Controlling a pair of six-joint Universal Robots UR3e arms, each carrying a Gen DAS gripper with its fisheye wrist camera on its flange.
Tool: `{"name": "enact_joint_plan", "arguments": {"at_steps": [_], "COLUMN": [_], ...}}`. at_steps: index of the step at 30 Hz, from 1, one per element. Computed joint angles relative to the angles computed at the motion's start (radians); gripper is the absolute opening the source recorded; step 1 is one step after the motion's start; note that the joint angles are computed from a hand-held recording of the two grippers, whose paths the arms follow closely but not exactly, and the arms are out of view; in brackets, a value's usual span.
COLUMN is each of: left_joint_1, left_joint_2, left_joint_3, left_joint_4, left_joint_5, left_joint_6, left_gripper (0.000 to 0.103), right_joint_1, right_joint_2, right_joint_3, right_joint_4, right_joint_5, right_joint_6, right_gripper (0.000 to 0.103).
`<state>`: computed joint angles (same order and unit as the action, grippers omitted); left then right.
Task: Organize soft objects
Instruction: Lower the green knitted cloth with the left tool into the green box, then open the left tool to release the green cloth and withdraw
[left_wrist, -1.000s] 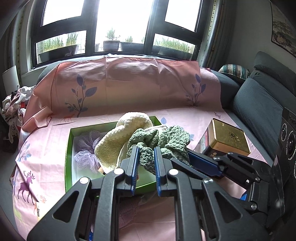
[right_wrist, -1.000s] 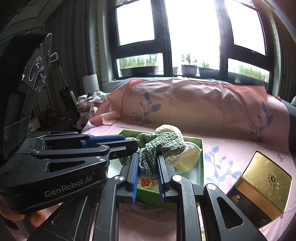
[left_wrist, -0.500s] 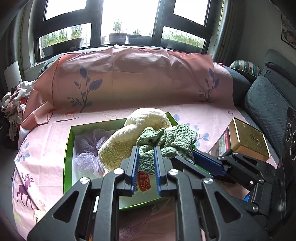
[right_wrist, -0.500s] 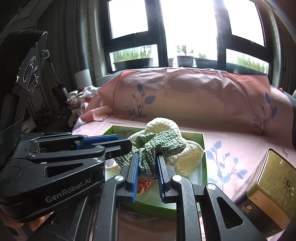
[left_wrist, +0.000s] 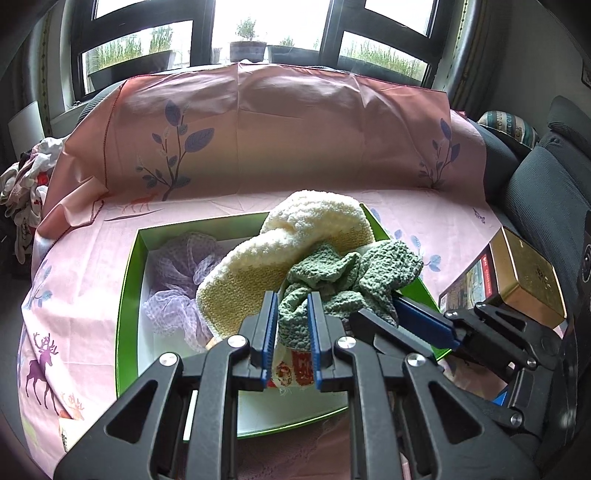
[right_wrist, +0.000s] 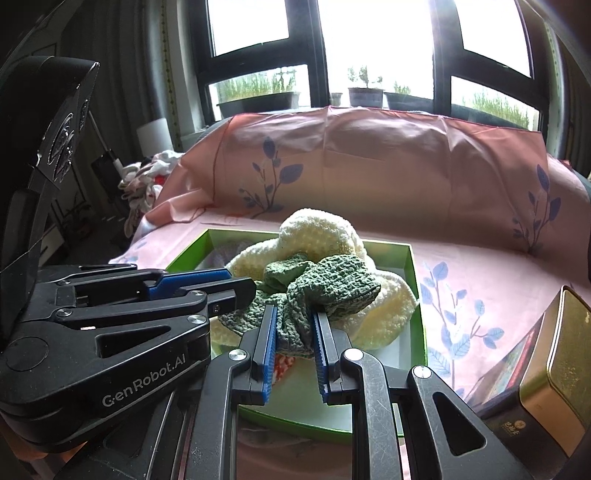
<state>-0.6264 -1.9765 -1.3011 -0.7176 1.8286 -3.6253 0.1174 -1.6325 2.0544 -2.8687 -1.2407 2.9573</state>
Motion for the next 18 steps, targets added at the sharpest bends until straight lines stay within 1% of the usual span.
{"name": "enact_joint_plan", "arguments": {"at_steps": [6, 8, 9, 10, 11, 13, 14, 16, 18], "left_joint_1": [0.009, 0.007, 0.008, 0.010, 0.013, 0.020, 0.022, 0.019, 0.014], "left_joint_2": [-0.002, -0.005, -0.006, -0.003, 0.003, 0.015, 0.021, 0.033, 0.043], "left_joint_3": [-0.013, -0.010, -0.009, -0.014, -0.020, -0.037, -0.042, -0.057, -0.062], "left_joint_4": [-0.010, -0.024, -0.032, -0.034, -0.038, -0.042, -0.047, -0.047, -0.055], "left_joint_5": [0.010, 0.023, 0.027, 0.027, 0.025, 0.022, 0.023, 0.035, 0.046], "left_joint_6": [-0.004, -0.007, -0.010, -0.015, -0.021, -0.032, -0.038, -0.047, -0.052], "left_gripper": [0.016, 0.021, 0.027, 0.035, 0.040, 0.058, 0.066, 0.072, 0.074], "right_joint_1": [0.028, 0.036, 0.036, 0.035, 0.036, 0.039, 0.038, 0.026, 0.025], "right_joint_2": [0.039, 0.046, 0.046, 0.044, 0.042, 0.034, 0.029, 0.009, -0.011], "right_joint_3": [-0.032, -0.045, -0.048, -0.049, -0.051, -0.053, -0.055, -0.047, -0.043], "right_joint_4": [0.017, 0.038, 0.050, 0.057, 0.065, 0.082, 0.092, 0.108, 0.128], "right_joint_5": [-0.050, -0.072, -0.077, -0.084, -0.094, -0.127, -0.139, -0.141, -0.157], "right_joint_6": [0.004, 0.008, 0.008, 0.008, 0.010, 0.015, 0.018, 0.017, 0.019], "right_gripper": [0.020, 0.020, 0.020, 0.020, 0.022, 0.032, 0.035, 0.045, 0.049]}}
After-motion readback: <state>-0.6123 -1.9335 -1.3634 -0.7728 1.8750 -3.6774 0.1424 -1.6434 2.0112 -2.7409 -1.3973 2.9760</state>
